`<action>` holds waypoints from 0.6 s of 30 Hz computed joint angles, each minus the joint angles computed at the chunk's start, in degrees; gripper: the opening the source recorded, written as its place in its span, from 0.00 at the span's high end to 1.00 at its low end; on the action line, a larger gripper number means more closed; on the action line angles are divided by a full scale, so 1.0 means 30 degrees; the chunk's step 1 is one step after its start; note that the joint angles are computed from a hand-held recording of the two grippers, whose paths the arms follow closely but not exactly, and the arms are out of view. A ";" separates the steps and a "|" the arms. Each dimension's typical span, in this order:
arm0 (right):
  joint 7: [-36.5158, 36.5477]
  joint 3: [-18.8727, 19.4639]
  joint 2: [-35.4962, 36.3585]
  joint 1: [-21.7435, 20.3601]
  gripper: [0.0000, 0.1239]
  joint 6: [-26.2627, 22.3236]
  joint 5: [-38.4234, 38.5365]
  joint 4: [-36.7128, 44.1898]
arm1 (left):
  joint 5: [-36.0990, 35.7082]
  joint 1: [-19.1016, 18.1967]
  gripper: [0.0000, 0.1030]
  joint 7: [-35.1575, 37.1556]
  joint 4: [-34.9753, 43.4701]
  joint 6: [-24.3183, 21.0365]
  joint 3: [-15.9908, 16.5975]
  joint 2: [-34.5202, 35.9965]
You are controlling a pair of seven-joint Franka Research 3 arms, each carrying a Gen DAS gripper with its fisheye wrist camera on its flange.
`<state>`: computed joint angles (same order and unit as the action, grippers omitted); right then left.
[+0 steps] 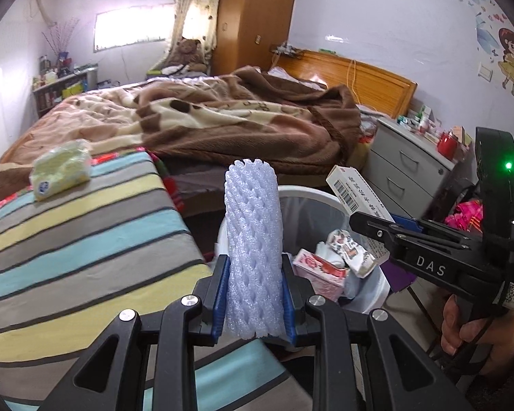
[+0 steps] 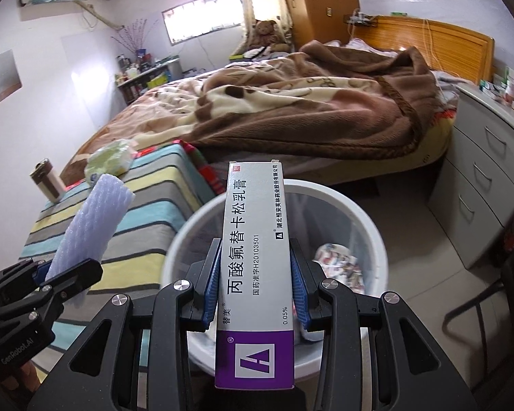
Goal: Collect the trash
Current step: 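Carry the foam net and ointment box over the white bin, then open both grippers over the bin to drop the net and box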
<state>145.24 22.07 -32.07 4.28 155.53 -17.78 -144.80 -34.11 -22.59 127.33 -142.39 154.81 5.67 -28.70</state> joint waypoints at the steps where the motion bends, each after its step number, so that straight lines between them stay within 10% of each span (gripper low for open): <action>1: -0.0093 -0.0140 -0.0013 0.0048 0.70 -0.0083 0.0070 -0.0080 | -0.0036 -0.0096 0.73 -0.0015 0.0079 0.0013 -0.0077 0.0176; 18: -0.1012 -0.0783 0.0324 -0.0068 0.70 -0.0174 0.0393 -0.0538 | -0.0335 -0.0346 0.73 -0.0936 0.0920 0.0681 -0.1240 0.2200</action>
